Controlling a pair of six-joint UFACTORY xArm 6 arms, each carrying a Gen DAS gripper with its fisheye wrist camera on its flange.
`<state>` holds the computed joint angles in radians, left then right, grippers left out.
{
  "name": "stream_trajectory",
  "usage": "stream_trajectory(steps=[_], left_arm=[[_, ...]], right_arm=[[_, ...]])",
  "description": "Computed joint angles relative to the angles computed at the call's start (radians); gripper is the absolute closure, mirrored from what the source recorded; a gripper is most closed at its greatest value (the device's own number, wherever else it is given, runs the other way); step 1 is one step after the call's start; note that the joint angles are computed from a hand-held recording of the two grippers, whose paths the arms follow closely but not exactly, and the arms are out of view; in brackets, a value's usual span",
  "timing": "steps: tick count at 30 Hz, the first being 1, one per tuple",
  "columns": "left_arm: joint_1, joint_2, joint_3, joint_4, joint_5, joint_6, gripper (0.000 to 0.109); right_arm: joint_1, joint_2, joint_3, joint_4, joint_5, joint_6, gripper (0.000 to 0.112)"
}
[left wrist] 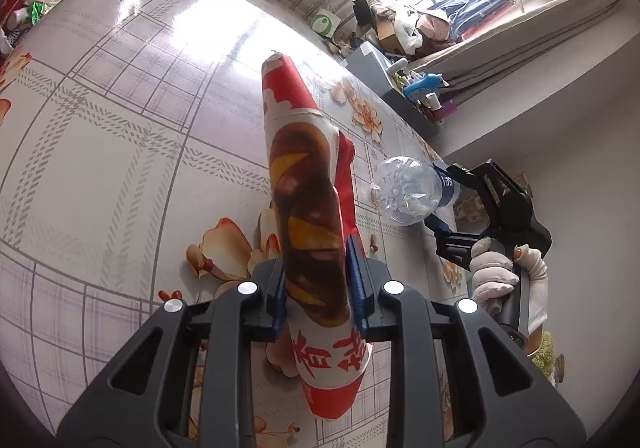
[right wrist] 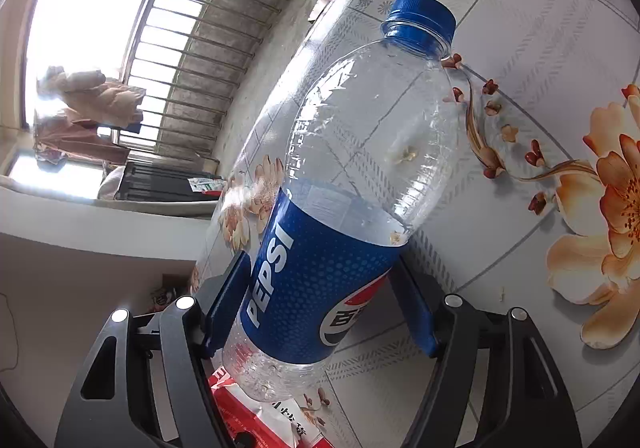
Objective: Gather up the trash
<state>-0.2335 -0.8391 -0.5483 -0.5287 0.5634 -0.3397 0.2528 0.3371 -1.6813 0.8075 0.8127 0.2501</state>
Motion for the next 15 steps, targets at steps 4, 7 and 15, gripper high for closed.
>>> stream_trajectory(steps=[4, 7, 15], left_arm=[[-0.012, 0.008, -0.016, -0.023, 0.037, 0.050, 0.086], [-0.025, -0.003, -0.023, -0.071, 0.090, 0.119, 0.087], [-0.035, -0.044, -0.024, -0.304, 0.251, 0.323, 0.087]], right_arm=[[-0.042, -0.027, 0.004, 0.040, 0.177, -0.193, 0.044], [-0.055, -0.114, 0.074, -0.031, 0.264, -0.317, 0.044], [-0.043, -0.442, 0.368, -0.241, 0.336, -0.465, 0.045]])
